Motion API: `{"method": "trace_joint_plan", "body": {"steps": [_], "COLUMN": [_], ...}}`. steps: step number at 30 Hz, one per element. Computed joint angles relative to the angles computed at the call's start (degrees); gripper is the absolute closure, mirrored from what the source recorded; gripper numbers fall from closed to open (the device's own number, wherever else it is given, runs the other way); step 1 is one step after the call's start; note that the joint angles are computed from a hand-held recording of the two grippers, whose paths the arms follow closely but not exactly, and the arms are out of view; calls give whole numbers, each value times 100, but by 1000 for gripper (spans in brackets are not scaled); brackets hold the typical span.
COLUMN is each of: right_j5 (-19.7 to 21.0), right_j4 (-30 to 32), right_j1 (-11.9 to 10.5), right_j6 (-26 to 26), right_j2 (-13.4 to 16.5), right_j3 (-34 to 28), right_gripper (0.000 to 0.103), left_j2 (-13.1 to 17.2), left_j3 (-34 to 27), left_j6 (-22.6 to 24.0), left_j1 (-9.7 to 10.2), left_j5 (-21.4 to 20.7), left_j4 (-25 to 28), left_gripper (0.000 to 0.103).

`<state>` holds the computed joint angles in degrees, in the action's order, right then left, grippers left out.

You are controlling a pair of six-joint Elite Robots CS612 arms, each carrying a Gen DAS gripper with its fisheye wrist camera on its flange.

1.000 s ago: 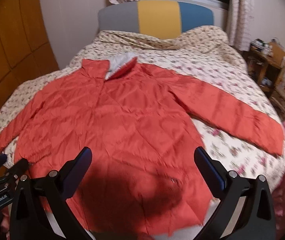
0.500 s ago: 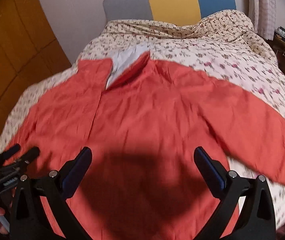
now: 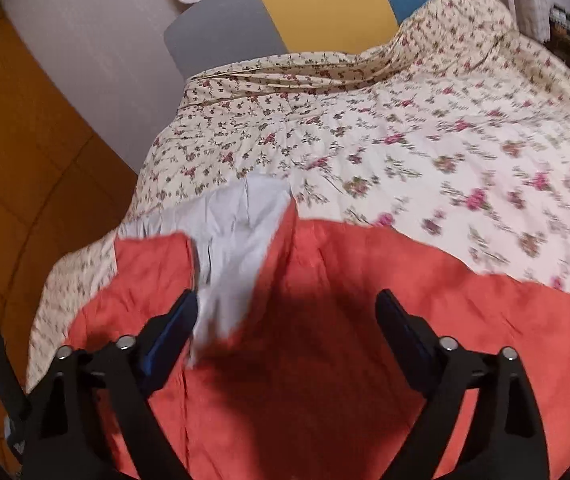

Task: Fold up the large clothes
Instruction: 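Grasp the jacket front edge with the right gripper and lift it open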

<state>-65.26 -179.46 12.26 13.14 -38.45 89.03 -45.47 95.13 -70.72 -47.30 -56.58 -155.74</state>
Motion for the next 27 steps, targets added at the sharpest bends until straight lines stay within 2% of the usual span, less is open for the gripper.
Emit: {"method": "trace_joint_plan", "body": {"steps": [3, 5, 6, 8, 14, 21, 23, 27], "right_j5": [62, 231, 308, 365, -604, -1232, -1372, -1508], "right_j4": [381, 635, 704, 762, 114, -1333, -1632, -1776], "right_j1": [30, 31, 25, 32, 207, 339, 375, 405], "right_j6": [174, 129, 100, -92, -1374, -2436, -2580, -2590], "right_j2": [279, 422, 468, 520, 360, 435, 486, 582], "right_j3": [-489, -724, -790, -855, -373, 167, 245, 189], "right_gripper": [29, 47, 52, 79, 88, 90, 90, 90], "left_j2": [107, 187, 225, 298, 429, 351, 364, 488], "left_j3": [-209, -308, -344, -381, -393, -393, -453, -725], "left_j6": [126, 208, 230, 280, 73, -70, 27, 353], "left_j1": [49, 65, 67, 74, 116, 167, 214, 294], "left_j5": [185, 249, 258, 210, -35, 166, 197, 17], "left_j4": [72, 65, 68, 21, 70, -80, -220, -432], "left_gripper": [3, 3, 3, 3, 3, 3, 3, 3]}}
